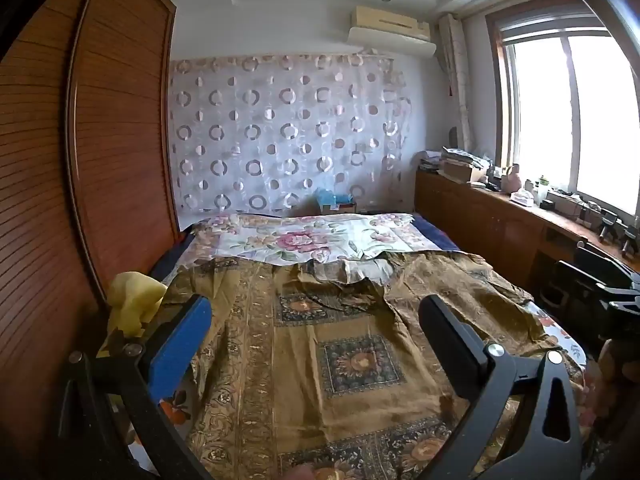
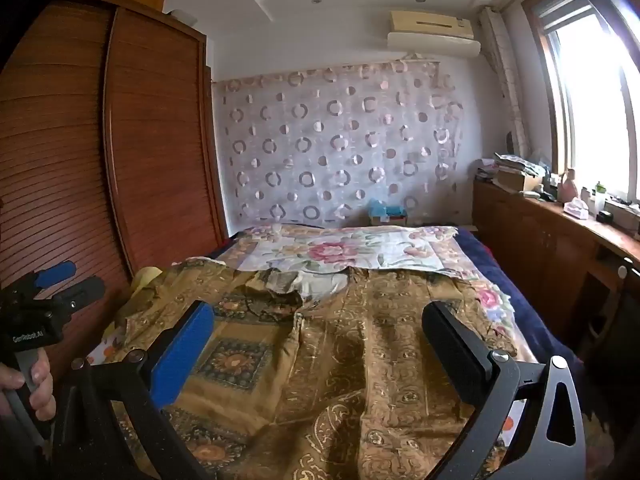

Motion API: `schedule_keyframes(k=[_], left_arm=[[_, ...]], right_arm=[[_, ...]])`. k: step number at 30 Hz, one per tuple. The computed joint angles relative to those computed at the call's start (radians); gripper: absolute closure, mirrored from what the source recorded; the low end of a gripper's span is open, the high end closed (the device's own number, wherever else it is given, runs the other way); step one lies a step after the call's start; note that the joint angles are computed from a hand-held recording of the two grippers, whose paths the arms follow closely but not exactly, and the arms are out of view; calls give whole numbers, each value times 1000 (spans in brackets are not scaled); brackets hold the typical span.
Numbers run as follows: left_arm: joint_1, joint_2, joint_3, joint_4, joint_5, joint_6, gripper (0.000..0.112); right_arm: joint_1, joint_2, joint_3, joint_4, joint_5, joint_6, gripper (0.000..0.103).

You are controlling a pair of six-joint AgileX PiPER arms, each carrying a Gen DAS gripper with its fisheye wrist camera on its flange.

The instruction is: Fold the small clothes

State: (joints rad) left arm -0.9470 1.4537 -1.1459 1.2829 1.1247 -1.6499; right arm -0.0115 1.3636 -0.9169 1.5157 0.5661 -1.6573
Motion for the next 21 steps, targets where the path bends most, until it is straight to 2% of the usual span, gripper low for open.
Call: schedule_keyframes(k=[10, 21], left_arm=[[1, 0, 4, 6, -4, -11, 9], [2, -2, 5, 6, -5, -12, 9]], right_arm=[[6, 0, 22, 82, -1, -82, 0], [-3, -4, 19, 67, 12, -63, 0]])
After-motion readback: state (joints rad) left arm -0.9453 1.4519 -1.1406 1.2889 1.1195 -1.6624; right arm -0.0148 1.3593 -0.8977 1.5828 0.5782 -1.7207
